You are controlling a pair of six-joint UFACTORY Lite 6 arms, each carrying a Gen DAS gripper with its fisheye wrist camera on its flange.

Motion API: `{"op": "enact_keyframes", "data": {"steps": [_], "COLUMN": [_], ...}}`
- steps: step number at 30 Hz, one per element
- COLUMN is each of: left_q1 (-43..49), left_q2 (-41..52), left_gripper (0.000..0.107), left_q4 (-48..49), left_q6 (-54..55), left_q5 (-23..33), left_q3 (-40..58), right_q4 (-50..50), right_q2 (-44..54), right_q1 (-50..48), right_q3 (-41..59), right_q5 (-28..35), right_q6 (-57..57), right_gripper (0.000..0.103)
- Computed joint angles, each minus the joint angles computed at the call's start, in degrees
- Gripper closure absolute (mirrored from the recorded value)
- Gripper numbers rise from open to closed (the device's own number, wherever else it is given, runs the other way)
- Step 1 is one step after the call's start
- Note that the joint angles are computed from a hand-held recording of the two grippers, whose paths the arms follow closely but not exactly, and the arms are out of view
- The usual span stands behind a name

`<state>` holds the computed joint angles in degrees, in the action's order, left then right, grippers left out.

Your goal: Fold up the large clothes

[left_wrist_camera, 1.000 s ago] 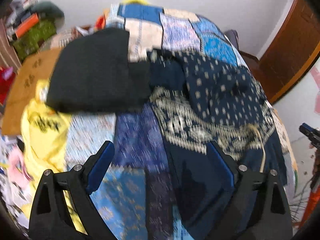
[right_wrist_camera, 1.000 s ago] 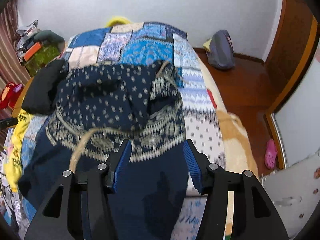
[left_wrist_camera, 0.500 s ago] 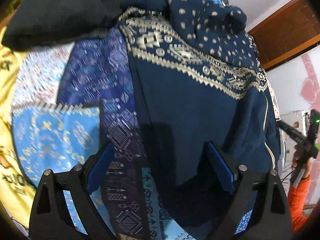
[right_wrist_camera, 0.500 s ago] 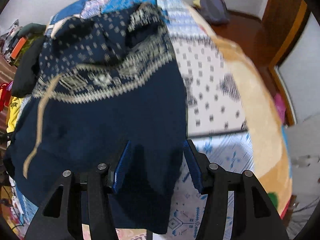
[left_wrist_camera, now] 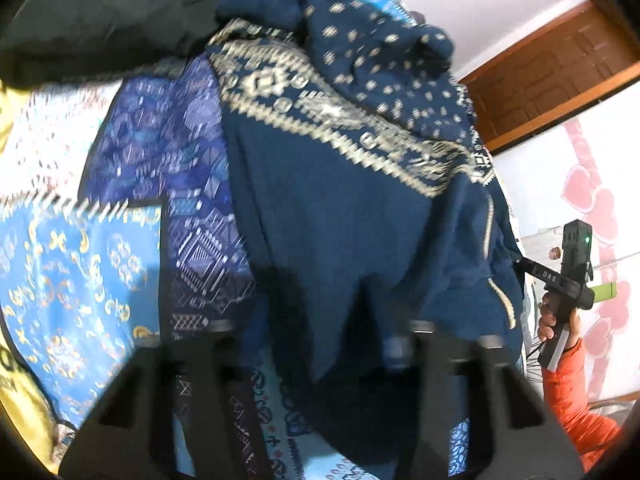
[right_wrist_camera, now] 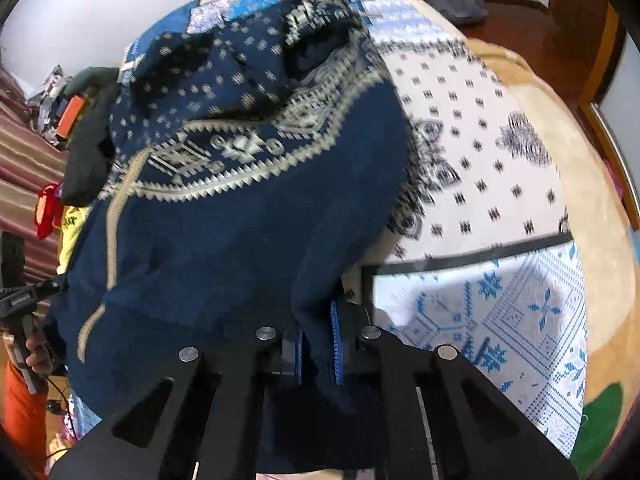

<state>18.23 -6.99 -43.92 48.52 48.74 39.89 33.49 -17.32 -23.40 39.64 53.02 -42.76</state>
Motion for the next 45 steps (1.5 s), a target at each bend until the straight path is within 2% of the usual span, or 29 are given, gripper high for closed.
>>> {"op": "enact_keyframes", "data": {"steps": [1,6,13,17,23,28,34,37,38,40,42,43,44,45], "left_q1": [-0.16,-0.11,2.28,0.12,-4.71,-9.82,-11.37,-11.52,-11.6,-11.95,-12.77,-13.49,-14.35,-15.54], "left_q2": [-0.14,-0.74,0.27,5.69,23.29,41.95,63.83,72.74,75.37,76.15,71.51,67.97,65.63,62.8], "left_gripper": [0.096,0.098,0.099,0.099,0.099,0.099,0.098,0.096,0.095,0.093,0.093,0.09,0.085,0.071], "left_q4": [-0.13,-0.49,-6.23,-6.65,1.13,17.06,26.69,28.9,29.5,30.46,31.56,33.28,36.49,42.1], "left_q6": [-0.04,-2.05,-2.9,-5.78,-17.14,-31.69,-42.01,-44.23,-44.62,-43.62,-41.93,-41.69,-43.05,-46.35], "left_q5": [0.55,1.51,5.67,2.47,-5.97,-10.45,-5.36,-1.56,-0.34,-0.98,-5.13,-8.24,-10.23,-12.4], "left_q3": [0.85,5.9,19.67,29.45,50.24,70.14,93.49,103.48,106.63,105.73,97.18,91.45,87.99,83.87], "right_q4": [0.65,3.15,4.4,1.61,-7.28,-15.88,-20.94,-23.03,-22.89,-23.65,-22.97,-22.27,-22.36,-22.57], "right_q2": [-0.87,-1.45,6.21,13.01,27.69,44.12,62.7,64.84,63.98,62.89,62.43,61.6,62.31,61.21], "right_q1": [0.39,3.1,8.95,12.26,16.79,19.19,20.46,20.99,20.92,21.24,20.97,20.71,20.79,20.7], "right_q3": [0.47,7.07,25.68,36.2,53.4,68.96,84.68,83.6,81.87,79.29,79.14,78.74,80.3,79.71], "right_q5": [0.15,0.75,-0.7,-5.48,-12.14,-12.57,-8.34,-9.2,-9.92,-10.96,-8.9,-7.56,-6.32,-5.53], "right_q6": [-0.27,0.91,6.36,9.82,20.04,29.01,34.55,35.18,34.54,34.77,33.88,32.87,32.89,32.82], "right_gripper": [0.095,0.095,0.096,0.096,0.096,0.096,0.095,0.094,0.089,0.082,0.066,0.064,0.064,0.064]}}
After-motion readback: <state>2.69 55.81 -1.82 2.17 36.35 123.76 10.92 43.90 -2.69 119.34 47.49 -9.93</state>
